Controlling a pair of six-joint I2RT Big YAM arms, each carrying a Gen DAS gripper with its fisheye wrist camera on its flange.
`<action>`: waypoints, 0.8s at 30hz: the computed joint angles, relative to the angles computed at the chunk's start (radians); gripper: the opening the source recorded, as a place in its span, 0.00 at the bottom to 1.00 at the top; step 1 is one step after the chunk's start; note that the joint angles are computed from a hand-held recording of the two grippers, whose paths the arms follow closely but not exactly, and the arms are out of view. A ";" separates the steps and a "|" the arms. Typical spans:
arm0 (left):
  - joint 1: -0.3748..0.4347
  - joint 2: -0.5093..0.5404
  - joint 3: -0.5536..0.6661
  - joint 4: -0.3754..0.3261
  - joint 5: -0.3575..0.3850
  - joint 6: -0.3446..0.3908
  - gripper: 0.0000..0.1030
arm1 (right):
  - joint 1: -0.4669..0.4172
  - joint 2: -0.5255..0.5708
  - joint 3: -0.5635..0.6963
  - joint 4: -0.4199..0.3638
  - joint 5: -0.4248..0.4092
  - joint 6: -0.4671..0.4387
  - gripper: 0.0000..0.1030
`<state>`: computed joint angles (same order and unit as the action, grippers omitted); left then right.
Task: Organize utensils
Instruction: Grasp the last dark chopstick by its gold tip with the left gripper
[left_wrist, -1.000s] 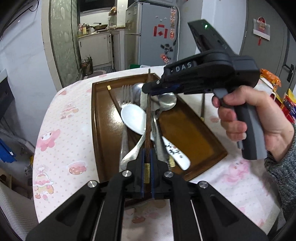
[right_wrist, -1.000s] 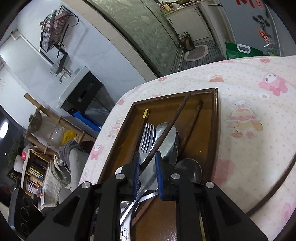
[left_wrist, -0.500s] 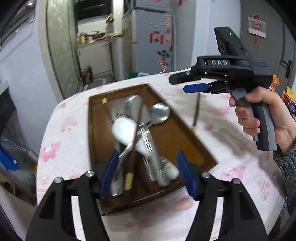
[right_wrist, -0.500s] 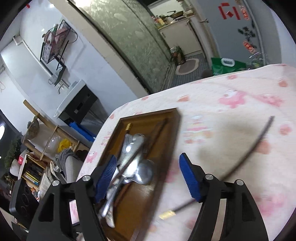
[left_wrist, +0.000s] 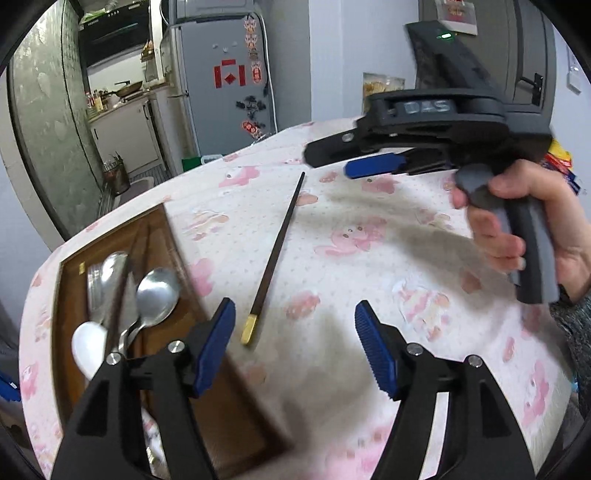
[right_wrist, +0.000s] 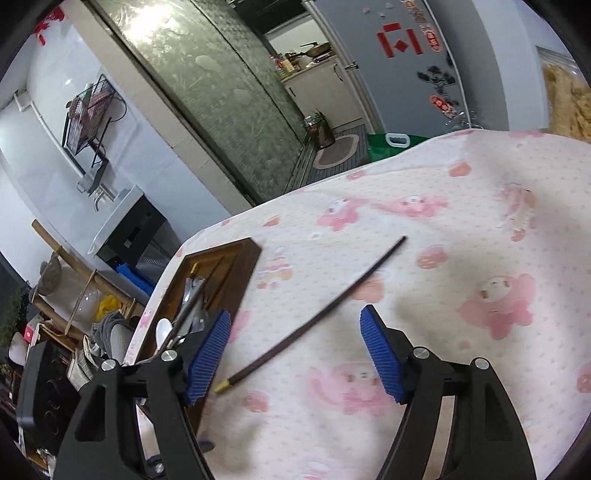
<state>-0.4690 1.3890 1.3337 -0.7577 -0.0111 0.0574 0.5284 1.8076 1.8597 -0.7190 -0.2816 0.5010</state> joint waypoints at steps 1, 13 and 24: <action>0.000 0.020 0.015 -0.006 -0.010 -0.004 0.68 | -0.005 -0.002 -0.005 0.002 -0.003 -0.001 0.72; 0.008 0.160 0.132 -0.110 -0.060 -0.024 0.67 | -0.044 0.011 -0.031 0.026 -0.039 0.008 0.72; 0.022 0.188 0.191 -0.196 0.013 -0.059 0.08 | -0.040 0.014 -0.026 0.043 -0.079 0.032 0.72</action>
<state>-0.4465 1.5774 1.5245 -0.9532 0.0020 -0.0013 0.4886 1.8213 1.8341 -0.6762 -0.3608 0.5327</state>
